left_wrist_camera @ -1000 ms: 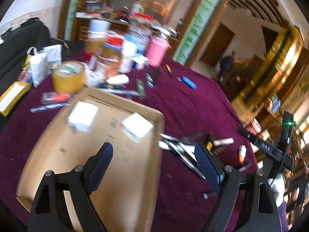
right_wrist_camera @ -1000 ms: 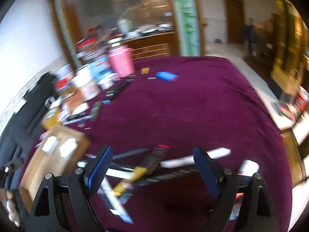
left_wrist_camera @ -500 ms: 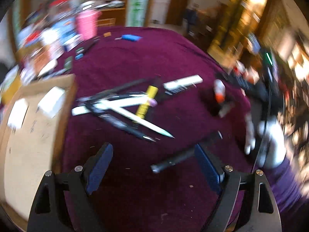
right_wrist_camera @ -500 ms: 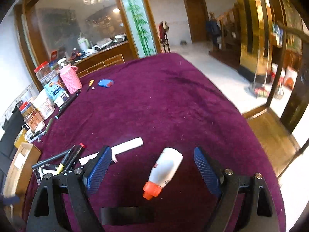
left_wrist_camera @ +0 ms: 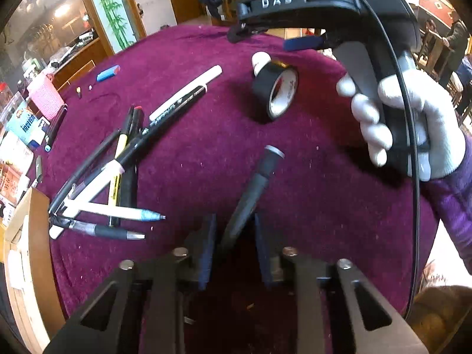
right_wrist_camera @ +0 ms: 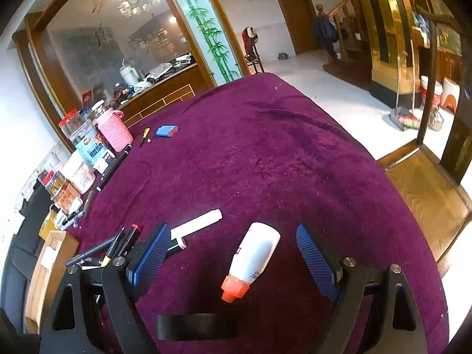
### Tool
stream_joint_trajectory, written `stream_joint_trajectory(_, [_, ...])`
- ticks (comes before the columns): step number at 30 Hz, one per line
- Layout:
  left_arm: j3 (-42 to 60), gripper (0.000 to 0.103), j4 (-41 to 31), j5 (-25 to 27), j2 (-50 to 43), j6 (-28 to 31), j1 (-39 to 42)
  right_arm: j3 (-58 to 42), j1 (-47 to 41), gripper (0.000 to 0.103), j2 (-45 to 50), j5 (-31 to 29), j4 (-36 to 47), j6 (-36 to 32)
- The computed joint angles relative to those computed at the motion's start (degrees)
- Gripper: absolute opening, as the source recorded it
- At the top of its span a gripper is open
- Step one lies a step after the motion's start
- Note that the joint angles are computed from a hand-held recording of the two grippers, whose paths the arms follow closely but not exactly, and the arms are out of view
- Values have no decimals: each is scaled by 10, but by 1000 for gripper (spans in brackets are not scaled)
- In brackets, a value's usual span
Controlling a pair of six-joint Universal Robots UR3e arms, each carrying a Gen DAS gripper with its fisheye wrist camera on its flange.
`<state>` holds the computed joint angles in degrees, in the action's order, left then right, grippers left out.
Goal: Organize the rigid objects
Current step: 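Move the left tool back to the pens and grasp a thick black marker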
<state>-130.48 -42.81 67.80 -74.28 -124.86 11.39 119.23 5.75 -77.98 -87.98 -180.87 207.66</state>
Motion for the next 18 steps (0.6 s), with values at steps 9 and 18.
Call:
stream_joint_trajectory(9, [-77, 40, 96, 14, 48, -34, -14, 15, -28, 90, -1, 31, 5, 22])
stream_joint_trajectory(18, [-42, 14, -242, -149, 172, 44, 176, 5, -29, 90, 9, 24, 31, 19])
